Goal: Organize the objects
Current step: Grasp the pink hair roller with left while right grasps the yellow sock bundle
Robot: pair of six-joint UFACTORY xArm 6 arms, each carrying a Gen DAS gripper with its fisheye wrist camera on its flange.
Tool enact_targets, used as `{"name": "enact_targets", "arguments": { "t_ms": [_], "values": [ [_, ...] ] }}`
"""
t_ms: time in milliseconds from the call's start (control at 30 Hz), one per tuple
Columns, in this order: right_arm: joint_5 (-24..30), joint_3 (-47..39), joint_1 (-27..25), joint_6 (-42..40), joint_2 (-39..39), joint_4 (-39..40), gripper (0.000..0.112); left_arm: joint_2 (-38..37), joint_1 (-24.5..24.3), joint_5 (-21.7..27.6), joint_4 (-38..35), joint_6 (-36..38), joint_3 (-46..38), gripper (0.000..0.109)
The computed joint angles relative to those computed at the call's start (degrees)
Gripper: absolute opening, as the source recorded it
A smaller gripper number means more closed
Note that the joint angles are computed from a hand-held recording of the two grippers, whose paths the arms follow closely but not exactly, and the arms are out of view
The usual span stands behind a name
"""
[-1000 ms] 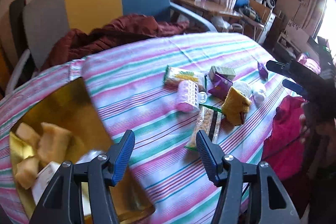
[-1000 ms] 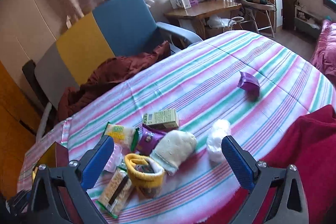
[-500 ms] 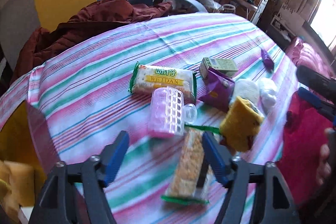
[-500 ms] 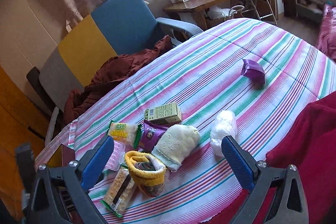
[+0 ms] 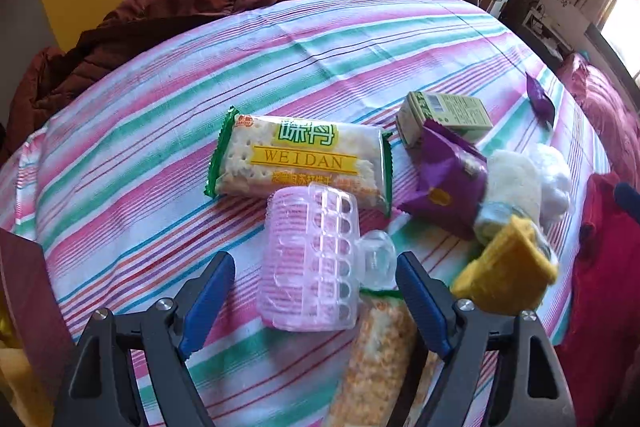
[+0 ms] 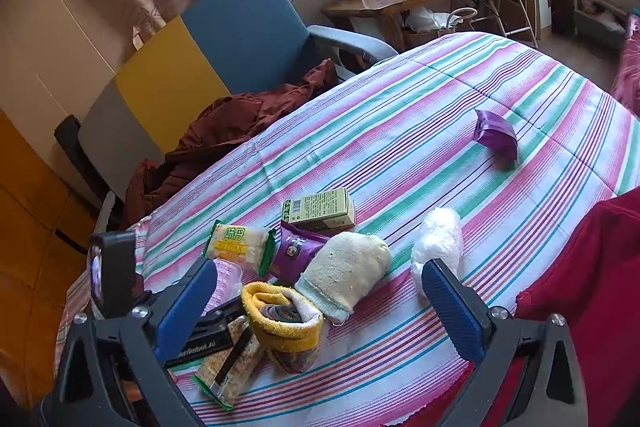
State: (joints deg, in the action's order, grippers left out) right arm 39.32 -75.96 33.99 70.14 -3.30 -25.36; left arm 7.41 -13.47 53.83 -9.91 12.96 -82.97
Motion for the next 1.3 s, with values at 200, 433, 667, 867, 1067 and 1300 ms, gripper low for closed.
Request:
{"name": "enact_targets", "arguments": {
  "t_ms": [200,433,667,867,1067,1300],
  "values": [
    [0.9,-1.0,0.3,-1.9,0.9,0.8,0.103,0.4,-0.2,-0.9,1.3,-1.5,0.0,0.065],
    [1.6,-3.2,0.8,-9.1,3.5,6.1,0.103,-3.4,2.1,-3.4,-4.3,-0.3,4.8,0.064],
    [3.6,-5.9,1.9,-16.9,6.5,11.4,0.103,-10.2,2.2,-8.8,-3.0,-1.0,11.7,0.064],
    [7.3,-9.9,3.2,-23.1,10.3,15.0,0.093,-17.7,3.1,-11.2,-3.1,-1.1,18.1,0.064],
    [11.6,-13.3,3.3,-25.9,13.6,17.9,0.083,-24.7,5.1,-12.9,-2.2,-1.3,23.1,0.064],
    [13.3,-15.0,4.0,-25.7,14.8,14.5,0.042,-34.7,8.5,-16.0,0.5,-0.8,29.5,0.064]
  ]
}}
